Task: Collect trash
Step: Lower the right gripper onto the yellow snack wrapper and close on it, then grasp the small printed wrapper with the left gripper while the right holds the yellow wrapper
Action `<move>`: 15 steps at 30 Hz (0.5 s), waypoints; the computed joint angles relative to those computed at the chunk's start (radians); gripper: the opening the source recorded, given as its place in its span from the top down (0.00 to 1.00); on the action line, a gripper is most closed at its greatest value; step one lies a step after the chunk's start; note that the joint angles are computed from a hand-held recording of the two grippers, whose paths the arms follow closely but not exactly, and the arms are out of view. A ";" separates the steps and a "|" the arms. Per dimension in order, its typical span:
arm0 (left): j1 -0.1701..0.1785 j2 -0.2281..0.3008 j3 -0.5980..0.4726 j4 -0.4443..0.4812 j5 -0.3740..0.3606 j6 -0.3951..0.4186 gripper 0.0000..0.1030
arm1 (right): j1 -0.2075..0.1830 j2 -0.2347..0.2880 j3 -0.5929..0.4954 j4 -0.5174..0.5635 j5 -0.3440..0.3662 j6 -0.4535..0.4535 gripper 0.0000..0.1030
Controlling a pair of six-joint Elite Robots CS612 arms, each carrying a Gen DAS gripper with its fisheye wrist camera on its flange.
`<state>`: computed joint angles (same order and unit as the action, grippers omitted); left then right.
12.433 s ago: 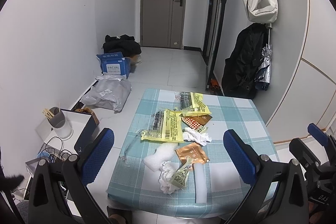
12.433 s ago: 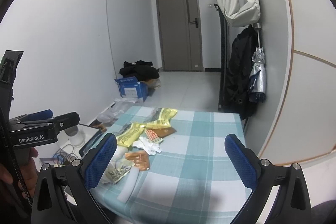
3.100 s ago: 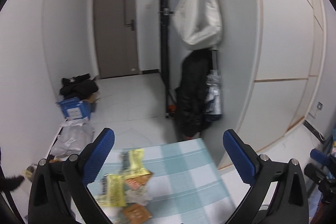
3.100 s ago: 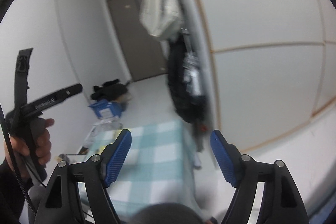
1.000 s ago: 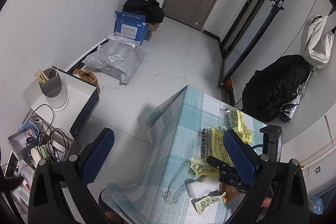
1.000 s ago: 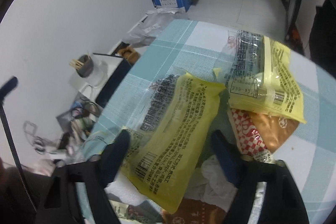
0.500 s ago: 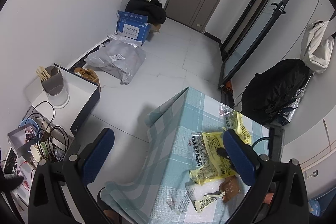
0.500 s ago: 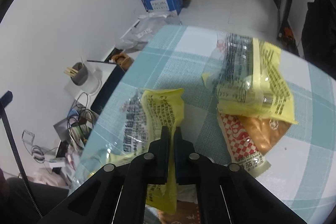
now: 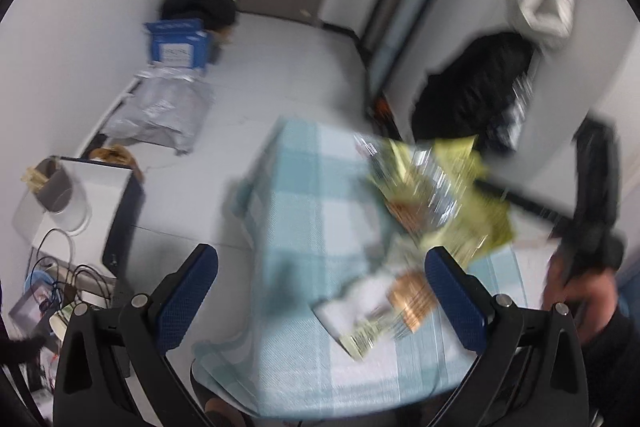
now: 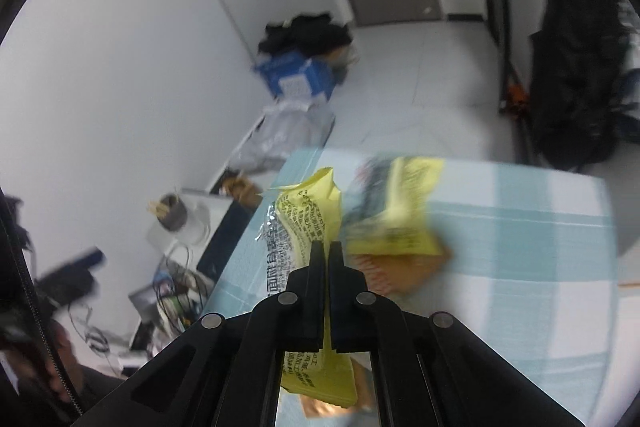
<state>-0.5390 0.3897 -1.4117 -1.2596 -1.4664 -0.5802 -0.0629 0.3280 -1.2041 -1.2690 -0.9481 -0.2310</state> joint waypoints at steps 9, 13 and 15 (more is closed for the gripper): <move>-0.040 -0.006 0.033 0.077 -0.048 0.131 0.07 | -0.079 0.044 -0.134 -0.022 -0.007 0.071 0.99; -0.056 -0.020 0.069 0.135 -0.064 0.188 0.12 | -0.105 0.072 -0.179 -0.019 0.002 0.091 0.99; -0.067 -0.031 0.089 0.181 -0.055 0.219 0.13 | -0.114 0.080 -0.190 -0.007 0.013 0.104 0.99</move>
